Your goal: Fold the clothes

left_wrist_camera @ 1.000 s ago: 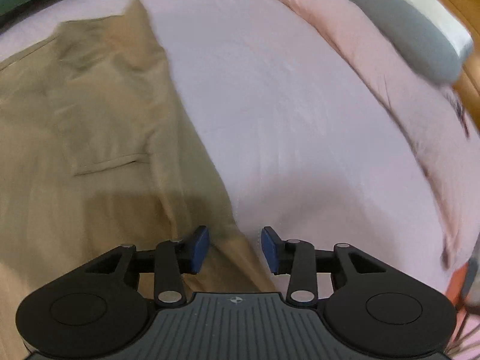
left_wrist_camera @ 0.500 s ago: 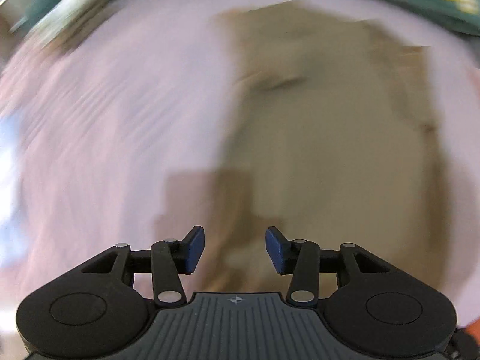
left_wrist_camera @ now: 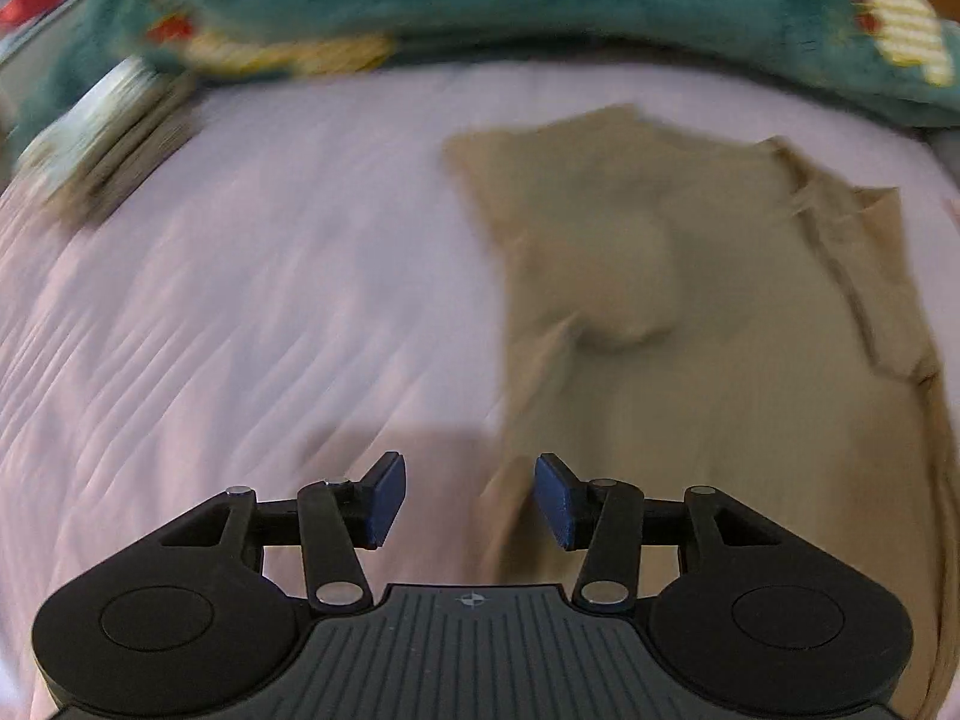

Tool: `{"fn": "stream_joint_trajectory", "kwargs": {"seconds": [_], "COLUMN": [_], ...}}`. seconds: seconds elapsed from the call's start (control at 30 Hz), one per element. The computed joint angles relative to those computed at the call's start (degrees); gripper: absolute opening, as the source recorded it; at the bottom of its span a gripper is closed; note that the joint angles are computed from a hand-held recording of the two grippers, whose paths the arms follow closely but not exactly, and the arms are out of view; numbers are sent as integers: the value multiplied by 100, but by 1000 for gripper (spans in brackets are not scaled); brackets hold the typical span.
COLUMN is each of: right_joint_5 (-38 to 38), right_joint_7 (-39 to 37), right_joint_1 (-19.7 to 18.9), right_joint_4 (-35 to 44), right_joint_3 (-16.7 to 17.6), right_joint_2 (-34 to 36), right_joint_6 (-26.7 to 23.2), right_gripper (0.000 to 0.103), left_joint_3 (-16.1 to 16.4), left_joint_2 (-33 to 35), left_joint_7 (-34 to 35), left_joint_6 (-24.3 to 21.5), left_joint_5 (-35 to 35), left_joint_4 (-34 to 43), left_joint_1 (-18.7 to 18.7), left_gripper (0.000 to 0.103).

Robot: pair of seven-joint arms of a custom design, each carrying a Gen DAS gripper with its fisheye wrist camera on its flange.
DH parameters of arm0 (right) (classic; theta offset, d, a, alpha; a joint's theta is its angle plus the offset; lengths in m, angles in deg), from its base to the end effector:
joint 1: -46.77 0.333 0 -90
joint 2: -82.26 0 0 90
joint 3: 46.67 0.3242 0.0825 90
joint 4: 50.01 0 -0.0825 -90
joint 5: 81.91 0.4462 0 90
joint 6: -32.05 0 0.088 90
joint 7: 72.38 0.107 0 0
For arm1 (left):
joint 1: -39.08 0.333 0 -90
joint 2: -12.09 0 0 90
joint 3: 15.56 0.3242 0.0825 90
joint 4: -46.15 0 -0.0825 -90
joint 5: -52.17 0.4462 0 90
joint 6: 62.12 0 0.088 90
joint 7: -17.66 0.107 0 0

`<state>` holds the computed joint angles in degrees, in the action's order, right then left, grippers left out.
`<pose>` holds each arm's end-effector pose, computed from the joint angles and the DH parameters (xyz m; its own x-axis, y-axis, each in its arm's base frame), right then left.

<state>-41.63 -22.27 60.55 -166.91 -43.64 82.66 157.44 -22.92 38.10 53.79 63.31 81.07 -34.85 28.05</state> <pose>0.5917 0.2032 0.4394 0.5900 -0.6839 -0.4291 -0.8046 -0.4539 -0.3829 0.7560 -0.2142 0.4685 0.4088 -0.9122 -0.0290 -0.8013 -0.3435 -0.4897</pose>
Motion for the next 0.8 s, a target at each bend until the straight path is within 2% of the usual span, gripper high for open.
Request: {"fn": "stream_joint_trajectory", "kwargs": {"seconds": [0.07,0.17,0.2,0.37,0.43,0.53,0.6,0.67,0.73,0.8], "right_joint_5": [-313,-1188,-1218,-1505,-1506,-1488,-1369,-1153,-910,-741], "right_joint_7": [241,906,856,553,398,408,534,664,680,743], "right_joint_1": [72,205,233,355,373,330,267,177,80,-5], "right_joint_4": [-42,101,15,-437,-601,-472,-256,-81,67,141], "right_joint_3": [61,132,144,195,199,148,93,31,-15,-50], "right_joint_2": [1,233,202,-87,-194,-98,52,193,309,364], "right_joint_6": [142,139,290,876,1073,964,673,409,148,-22], "right_gripper": [37,37,37,38,34,19,12,4,3,2], "left_joint_3": [-3,36,77,197,231,330,271,132,181,168], "left_joint_2": [353,715,817,788,727,592,688,892,939,929], "left_joint_7": [371,727,807,804,655,459,745,1170,1099,935], "left_joint_6": [-130,-276,-269,240,448,838,899,887,1045,1223], "left_joint_5": [124,139,198,406,435,777,839,570,505,298], "left_joint_4": [456,861,933,584,455,221,303,504,522,488], "left_joint_1": [-64,-114,-139,-151,-129,-197,-176,-59,-54,27], "left_gripper": [51,52,53,55,55,55,55,55,56,46]}}
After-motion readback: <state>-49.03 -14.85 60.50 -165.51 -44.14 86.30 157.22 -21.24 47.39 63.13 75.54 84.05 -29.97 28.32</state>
